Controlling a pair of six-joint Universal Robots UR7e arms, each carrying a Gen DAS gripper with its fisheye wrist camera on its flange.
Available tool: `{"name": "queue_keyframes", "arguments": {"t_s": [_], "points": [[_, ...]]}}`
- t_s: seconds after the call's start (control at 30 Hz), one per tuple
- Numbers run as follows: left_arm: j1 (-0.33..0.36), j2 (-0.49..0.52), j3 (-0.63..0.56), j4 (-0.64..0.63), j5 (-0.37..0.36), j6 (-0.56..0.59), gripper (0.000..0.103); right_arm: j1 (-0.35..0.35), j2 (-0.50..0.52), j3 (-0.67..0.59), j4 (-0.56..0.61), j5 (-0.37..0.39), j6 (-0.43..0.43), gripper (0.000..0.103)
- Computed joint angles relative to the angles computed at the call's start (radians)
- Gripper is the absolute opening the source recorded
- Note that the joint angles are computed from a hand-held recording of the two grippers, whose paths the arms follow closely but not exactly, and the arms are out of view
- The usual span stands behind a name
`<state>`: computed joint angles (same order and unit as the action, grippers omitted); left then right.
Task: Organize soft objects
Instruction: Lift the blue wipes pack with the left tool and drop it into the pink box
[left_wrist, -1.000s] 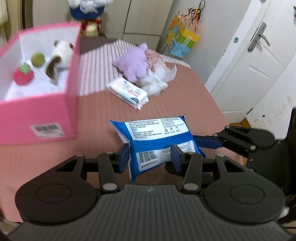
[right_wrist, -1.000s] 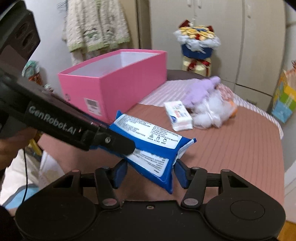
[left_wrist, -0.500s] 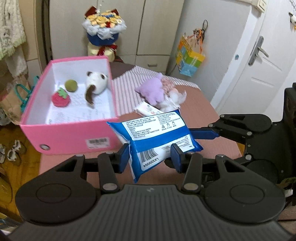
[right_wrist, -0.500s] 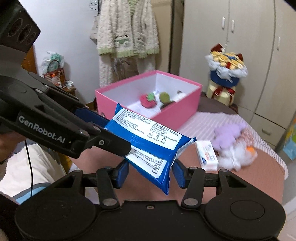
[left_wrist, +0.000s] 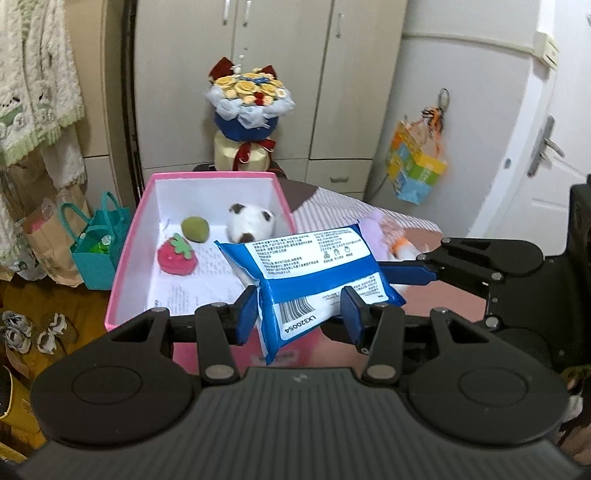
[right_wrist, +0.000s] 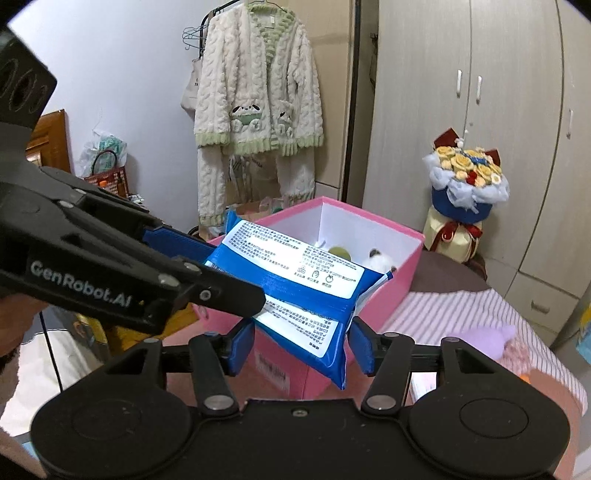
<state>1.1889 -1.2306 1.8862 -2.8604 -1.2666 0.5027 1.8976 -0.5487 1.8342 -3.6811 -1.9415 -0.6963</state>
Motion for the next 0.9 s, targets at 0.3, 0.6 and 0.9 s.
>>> {"name": "queue_keyframes", "arguments": {"t_s": [0.3, 0.6, 0.9], "points": [[0.071, 0.124, -0.183, 0.049, -0.015, -0.027, 0.046, -0.017, 0.085, -0.208, 0.16, 0.003, -0.007, 0.063], [0.113, 0.245, -0.361, 0.159, 0.0, -0.062, 0.046, -0.031, 0.162, -0.399, 0.369, -0.044, 0.045, 0.065], [0.13, 0.284, -0.421, 0.239, -0.004, -0.061, 0.047, -0.031, 0.198, -0.476, 0.464, -0.112, 0.041, 0.067]]}}
